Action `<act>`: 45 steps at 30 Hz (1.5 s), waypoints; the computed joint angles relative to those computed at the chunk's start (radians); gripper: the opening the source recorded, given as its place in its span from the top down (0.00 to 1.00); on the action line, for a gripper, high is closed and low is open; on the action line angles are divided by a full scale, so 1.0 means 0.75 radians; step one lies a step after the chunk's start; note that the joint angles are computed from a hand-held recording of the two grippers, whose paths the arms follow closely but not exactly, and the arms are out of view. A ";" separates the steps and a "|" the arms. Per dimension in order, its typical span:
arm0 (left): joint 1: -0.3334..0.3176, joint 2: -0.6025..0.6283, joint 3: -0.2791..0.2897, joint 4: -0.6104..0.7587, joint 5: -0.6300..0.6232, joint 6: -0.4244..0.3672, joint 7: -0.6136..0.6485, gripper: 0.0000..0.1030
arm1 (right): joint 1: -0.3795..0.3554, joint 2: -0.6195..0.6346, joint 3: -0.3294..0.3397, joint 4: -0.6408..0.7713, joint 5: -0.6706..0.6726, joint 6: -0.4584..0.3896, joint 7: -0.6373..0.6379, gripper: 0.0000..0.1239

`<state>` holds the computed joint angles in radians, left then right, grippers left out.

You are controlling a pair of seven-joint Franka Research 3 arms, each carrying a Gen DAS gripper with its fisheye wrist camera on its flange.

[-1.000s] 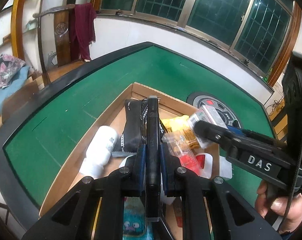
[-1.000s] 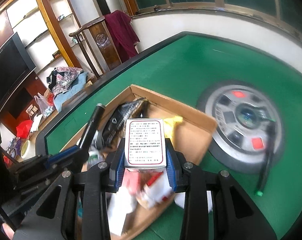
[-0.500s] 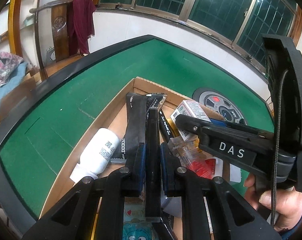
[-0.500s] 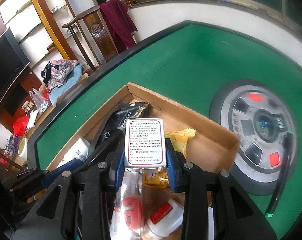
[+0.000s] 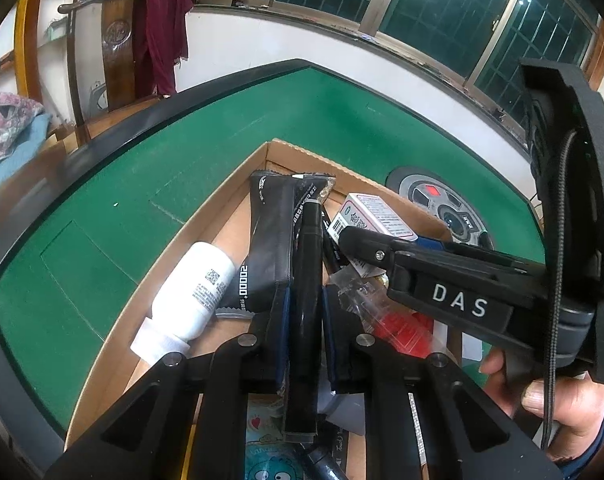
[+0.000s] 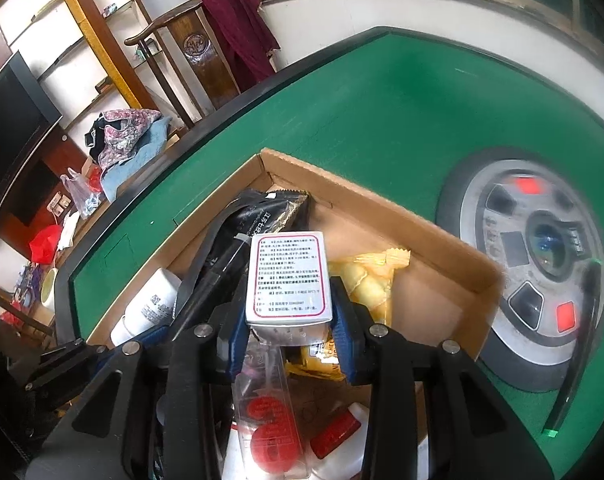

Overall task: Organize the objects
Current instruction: 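Open the left gripper in the tray while the right gripper releases the white box, then move the left gripper to the white charger while the right gripper approaches the green-capped marker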

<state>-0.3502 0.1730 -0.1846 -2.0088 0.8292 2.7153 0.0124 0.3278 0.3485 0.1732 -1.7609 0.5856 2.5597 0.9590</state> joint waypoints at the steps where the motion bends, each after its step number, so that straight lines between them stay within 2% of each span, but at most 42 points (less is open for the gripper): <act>1: -0.002 0.001 -0.001 0.003 -0.004 -0.006 -0.001 0.86 | 0.002 -0.004 -0.002 -0.003 -0.006 0.000 0.005 0.73; 5: -0.012 -0.004 0.001 0.007 0.016 -0.021 -0.033 0.64 | -0.011 -0.019 -0.001 -0.013 0.010 -0.024 -0.009 0.72; 9: -0.018 -0.029 -0.006 0.000 0.048 -0.032 -0.078 0.56 | -0.049 -0.059 0.009 -0.043 0.094 -0.055 -0.081 0.72; 14: -0.033 -0.093 -0.028 -0.045 0.143 -0.065 -0.192 0.56 | -0.124 -0.189 0.005 -0.166 0.325 -0.092 -0.301 0.72; 17: -0.040 -0.136 -0.052 -0.082 0.223 -0.081 -0.296 0.56 | -0.157 -0.249 -0.045 -0.233 0.445 -0.111 -0.390 0.70; 20: -0.036 -0.161 -0.073 -0.104 0.294 -0.079 -0.422 0.55 | -0.168 -0.240 -0.104 -0.240 0.400 -0.115 -0.334 0.68; 23: -0.031 -0.149 -0.089 -0.097 0.296 -0.058 -0.438 0.54 | -0.171 -0.207 -0.119 -0.234 0.350 -0.067 -0.301 0.68; 27: -0.052 -0.122 -0.108 -0.064 0.241 -0.084 -0.372 0.54 | -0.167 -0.141 -0.102 -0.198 0.298 -0.037 -0.296 0.68; 33: -0.094 -0.100 -0.117 -0.032 0.212 -0.110 -0.294 0.54 | -0.158 -0.181 -0.093 -0.300 0.196 0.060 -0.340 0.68; 36: -0.115 -0.094 -0.116 -0.014 0.241 -0.113 -0.300 0.54 | -0.178 -0.243 -0.094 -0.366 0.208 -0.008 -0.406 0.68; 39: -0.128 -0.095 -0.116 -0.003 0.267 -0.093 -0.304 0.54 | -0.183 -0.349 -0.108 -0.485 0.242 -0.081 -0.503 0.68; 41: -0.135 -0.085 -0.120 0.014 0.261 -0.082 -0.276 0.54 | -0.183 -0.436 -0.126 -0.583 0.338 -0.084 -0.609 0.68; 45: -0.156 -0.053 -0.126 0.057 0.224 -0.073 -0.213 0.54 | -0.198 -0.523 -0.202 -0.673 0.505 -0.106 -0.713 0.68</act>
